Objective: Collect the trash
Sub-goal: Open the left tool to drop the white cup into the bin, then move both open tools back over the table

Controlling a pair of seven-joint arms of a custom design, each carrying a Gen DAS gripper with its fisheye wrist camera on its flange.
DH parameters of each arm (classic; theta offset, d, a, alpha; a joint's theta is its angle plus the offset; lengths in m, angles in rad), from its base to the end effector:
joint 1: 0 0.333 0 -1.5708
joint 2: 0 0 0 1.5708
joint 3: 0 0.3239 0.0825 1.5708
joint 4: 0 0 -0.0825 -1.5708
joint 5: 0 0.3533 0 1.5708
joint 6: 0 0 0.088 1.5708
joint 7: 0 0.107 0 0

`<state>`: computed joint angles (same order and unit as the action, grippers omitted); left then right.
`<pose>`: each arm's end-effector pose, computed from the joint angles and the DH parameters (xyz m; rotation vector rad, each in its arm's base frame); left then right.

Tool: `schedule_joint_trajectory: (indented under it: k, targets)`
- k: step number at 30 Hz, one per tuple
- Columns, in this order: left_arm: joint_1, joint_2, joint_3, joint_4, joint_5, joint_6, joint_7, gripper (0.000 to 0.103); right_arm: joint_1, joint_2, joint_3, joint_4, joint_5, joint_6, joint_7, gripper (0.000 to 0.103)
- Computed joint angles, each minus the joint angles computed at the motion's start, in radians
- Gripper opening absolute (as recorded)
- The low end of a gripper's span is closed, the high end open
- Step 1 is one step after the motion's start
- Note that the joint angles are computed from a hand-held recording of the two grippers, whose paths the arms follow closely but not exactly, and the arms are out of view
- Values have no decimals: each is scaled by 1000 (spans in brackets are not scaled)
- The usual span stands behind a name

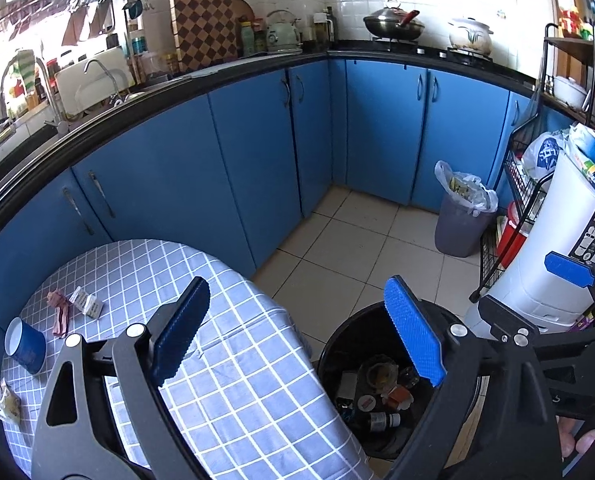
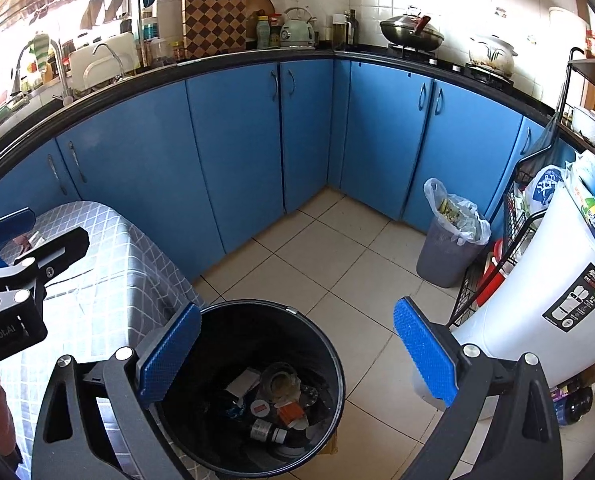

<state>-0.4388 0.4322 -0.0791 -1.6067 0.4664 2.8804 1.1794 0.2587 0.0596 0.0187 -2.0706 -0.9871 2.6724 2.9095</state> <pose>0.5995 -0.3592 0.4972 -1.2533 2.1190 -0.9113 0.5397 0.1796 0.4762 -1.5088 2.0033 -0.8570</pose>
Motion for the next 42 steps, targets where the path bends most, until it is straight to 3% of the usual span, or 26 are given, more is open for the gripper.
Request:
schedule_joint_trajectory:
  k: [21,42]
  targets:
    - [123,-181,21,-224,15,102,-75,88,123,77,29,181,20,-82,-80,94]
    - [332,-330,50,-437,19,195,-128,88,331,330,-11,571,136,-187,-279,94]
